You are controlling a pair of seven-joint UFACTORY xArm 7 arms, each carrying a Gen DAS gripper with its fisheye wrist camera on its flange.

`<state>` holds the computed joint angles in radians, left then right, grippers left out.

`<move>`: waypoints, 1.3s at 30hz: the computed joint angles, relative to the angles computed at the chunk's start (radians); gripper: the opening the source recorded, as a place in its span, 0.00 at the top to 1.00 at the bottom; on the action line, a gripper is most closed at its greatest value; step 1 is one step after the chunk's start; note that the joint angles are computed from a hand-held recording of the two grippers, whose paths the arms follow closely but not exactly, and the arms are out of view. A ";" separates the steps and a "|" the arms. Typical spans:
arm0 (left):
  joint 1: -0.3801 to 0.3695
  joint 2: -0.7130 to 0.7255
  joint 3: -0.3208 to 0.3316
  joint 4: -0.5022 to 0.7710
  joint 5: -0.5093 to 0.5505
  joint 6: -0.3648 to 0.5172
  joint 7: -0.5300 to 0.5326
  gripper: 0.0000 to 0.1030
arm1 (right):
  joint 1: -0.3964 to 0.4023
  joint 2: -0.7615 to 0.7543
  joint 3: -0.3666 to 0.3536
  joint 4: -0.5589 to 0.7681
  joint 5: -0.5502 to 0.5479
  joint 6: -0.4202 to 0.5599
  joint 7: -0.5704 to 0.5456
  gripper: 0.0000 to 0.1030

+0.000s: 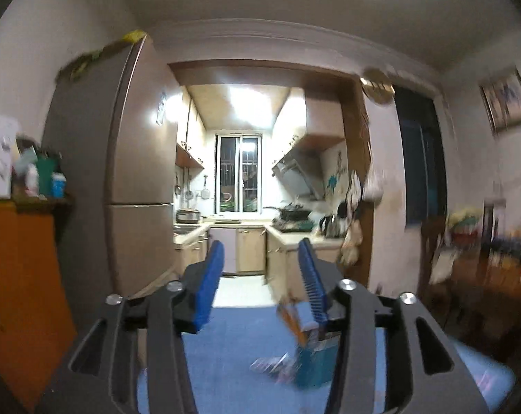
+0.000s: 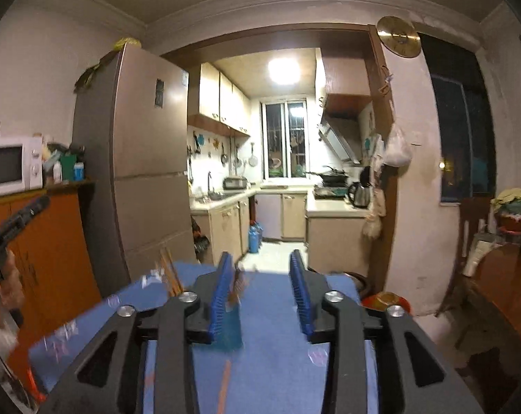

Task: Organize utensils
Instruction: 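Move both open tools back toward the last chopsticks on the table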

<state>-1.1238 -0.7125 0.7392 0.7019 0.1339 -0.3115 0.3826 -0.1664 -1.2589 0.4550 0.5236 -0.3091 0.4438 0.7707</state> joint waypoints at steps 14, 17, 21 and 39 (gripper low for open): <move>0.410 -0.274 -0.194 -0.587 -0.112 0.192 0.101 0.35 | 0.434 -0.214 0.390 -0.269 0.146 0.419 0.356 0.13; 0.462 -0.100 -0.298 -0.641 -0.157 0.035 0.067 0.38 | 0.400 -0.102 0.499 -0.260 0.127 0.386 0.435 0.14; 0.443 0.047 -0.296 -0.659 -0.122 -0.097 0.021 0.42 | 0.336 0.050 0.562 -0.233 0.082 0.322 0.480 0.38; 0.472 0.346 -0.408 -0.640 0.025 -0.378 -0.212 0.55 | 0.252 0.270 0.482 -0.262 -0.141 0.098 0.685 0.71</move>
<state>-0.6522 -0.3662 0.3310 0.0618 0.1590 -0.6899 0.1703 0.0860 -0.9892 0.9366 0.2612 -0.4505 0.5416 1.4555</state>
